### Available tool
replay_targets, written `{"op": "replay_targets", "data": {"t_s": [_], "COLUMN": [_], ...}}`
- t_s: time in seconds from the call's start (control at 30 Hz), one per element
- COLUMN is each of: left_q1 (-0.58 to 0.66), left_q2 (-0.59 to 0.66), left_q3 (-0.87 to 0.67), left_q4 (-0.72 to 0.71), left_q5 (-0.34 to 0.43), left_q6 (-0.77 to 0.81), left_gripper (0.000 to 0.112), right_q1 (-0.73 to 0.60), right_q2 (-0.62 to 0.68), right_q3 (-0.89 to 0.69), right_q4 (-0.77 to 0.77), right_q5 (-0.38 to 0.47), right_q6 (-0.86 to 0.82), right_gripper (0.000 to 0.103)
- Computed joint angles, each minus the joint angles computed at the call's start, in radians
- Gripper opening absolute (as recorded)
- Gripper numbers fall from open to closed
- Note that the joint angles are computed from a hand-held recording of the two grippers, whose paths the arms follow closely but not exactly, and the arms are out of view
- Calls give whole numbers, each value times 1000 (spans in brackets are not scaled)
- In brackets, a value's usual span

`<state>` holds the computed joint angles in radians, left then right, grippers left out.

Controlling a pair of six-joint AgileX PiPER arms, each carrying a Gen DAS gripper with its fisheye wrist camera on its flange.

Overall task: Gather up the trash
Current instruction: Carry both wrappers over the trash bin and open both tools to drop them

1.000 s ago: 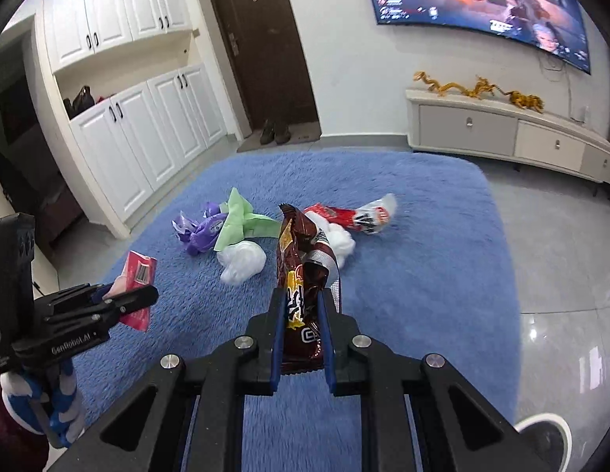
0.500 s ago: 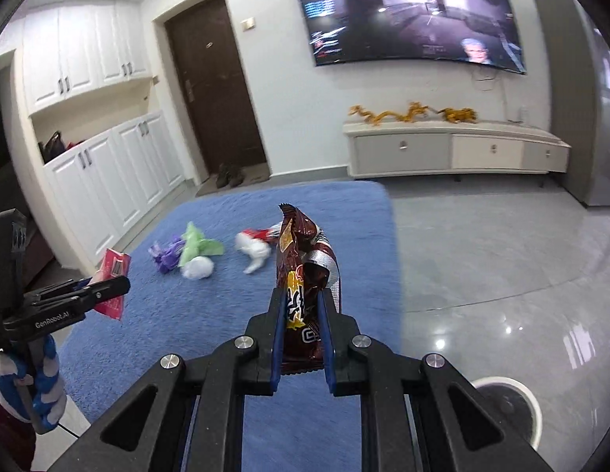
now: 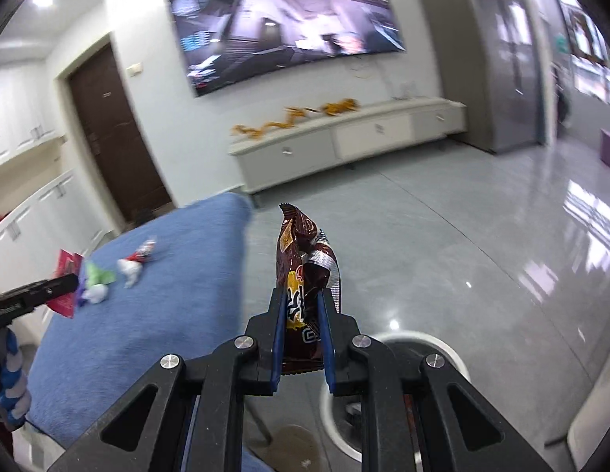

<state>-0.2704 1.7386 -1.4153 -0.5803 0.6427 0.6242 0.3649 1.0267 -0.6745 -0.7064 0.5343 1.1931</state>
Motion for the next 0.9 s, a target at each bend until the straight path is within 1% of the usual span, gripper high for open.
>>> {"op": "replay_targets", "data": {"t_s": [0.13, 0.2, 0.3, 0.43, 0.53, 0.63, 0.73, 0.83, 0.9], "left_q1": [-100, -147, -215, -299, -349, -397, -430, -453, -454], "left_q2": [89, 130, 211, 332, 407, 469, 540, 623, 668], "left_q3": [-95, -134, -216, -351, -441, -516, -623, -757, -834], "left_q4": [55, 83, 125, 183, 198, 223, 225, 240, 236], "left_q5": [26, 34, 63, 122, 177, 205, 255, 313, 355], "left_q6": [-74, -109, -162, -225, -235, -245, -269, -313, -329], "left_gripper": [32, 32, 32, 32, 32, 33, 33, 34, 44], "right_q1": [-149, -236, -388, -532, -584, -625, -669, -698, -705], "right_q2": [-48, -63, -44, 24, 74, 109, 124, 140, 150], "right_q3": [84, 125, 171, 201, 212, 221, 231, 238, 241], "right_q4": [124, 216, 421, 692, 817, 928, 1016, 1077, 1109], "right_q5": [-25, -58, -126, -188, -215, -230, -230, -236, -242], "right_q6": [-134, -238, -469, -769, -900, -1017, -1124, -1194, -1222], "right_gripper": [16, 16, 16, 16, 16, 16, 17, 18, 18]}}
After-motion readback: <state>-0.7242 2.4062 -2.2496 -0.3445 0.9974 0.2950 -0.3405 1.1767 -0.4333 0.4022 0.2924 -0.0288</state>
